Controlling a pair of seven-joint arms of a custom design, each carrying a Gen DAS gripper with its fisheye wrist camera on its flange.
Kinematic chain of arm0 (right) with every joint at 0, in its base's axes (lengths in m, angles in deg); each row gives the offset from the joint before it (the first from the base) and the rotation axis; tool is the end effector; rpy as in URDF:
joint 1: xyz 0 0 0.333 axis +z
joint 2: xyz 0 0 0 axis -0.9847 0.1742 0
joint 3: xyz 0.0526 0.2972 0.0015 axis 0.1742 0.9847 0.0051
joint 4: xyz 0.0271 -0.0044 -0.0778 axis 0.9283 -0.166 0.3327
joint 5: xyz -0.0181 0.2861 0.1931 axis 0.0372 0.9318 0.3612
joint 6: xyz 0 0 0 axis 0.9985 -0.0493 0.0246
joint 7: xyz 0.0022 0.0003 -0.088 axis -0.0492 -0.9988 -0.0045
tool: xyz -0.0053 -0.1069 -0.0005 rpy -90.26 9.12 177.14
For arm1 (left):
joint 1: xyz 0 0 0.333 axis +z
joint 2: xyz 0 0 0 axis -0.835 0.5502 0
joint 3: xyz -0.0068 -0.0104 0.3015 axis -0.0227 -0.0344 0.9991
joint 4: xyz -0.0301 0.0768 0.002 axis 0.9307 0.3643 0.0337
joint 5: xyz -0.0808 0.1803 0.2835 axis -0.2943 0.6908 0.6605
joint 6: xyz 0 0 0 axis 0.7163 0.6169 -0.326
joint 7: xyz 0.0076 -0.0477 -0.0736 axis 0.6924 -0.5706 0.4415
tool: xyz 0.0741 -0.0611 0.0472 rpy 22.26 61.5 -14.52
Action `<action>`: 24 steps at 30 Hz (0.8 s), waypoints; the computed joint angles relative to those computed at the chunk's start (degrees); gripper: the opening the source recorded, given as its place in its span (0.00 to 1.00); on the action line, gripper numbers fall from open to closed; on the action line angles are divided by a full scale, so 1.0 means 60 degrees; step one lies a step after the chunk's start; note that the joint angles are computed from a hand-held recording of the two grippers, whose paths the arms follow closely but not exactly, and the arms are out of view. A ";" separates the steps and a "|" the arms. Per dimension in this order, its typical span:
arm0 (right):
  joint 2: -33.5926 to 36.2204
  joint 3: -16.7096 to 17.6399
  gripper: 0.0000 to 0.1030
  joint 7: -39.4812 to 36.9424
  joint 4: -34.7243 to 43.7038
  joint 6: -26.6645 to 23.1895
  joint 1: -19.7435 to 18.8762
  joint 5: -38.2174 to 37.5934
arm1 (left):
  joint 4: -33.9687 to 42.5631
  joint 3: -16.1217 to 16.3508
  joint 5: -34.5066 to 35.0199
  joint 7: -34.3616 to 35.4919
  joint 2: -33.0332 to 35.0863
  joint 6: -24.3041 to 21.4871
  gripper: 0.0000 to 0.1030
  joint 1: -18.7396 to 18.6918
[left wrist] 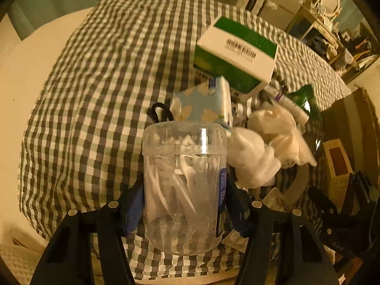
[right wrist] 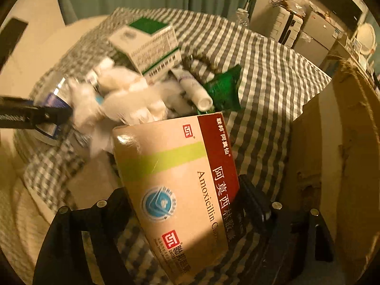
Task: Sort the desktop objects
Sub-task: 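Lift and carry the tub and Amoxicillin box over the open cardboard box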
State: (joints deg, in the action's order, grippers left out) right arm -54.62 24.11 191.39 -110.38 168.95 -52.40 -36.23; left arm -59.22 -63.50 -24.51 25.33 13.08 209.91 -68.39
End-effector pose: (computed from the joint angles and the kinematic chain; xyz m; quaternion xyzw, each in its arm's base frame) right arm 0.5879 0.3636 0.3578 -0.8165 0.5298 -0.1478 0.1757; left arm 0.5502 -0.2003 0.4445 -0.7524 0.6398 -0.1437 0.0620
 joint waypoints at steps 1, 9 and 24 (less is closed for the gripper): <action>-0.0075 -0.0006 0.77 0.0082 -0.0111 0.0140 -0.0002 0.0018 | -0.0170 0.0010 -0.0081 0.0047 -0.0165 0.0150 0.61 0.0050; -0.0786 -0.0320 0.76 0.1392 -0.0893 0.1656 0.0084 -0.0405 | -0.0352 0.0018 0.1517 -0.1355 -0.0514 0.1174 0.61 -0.0336; -0.2670 -0.2153 0.76 0.5231 -0.2636 0.4639 0.1407 -0.3217 | -0.1367 -0.0398 0.8283 -0.6387 -0.2516 0.3284 0.61 0.0108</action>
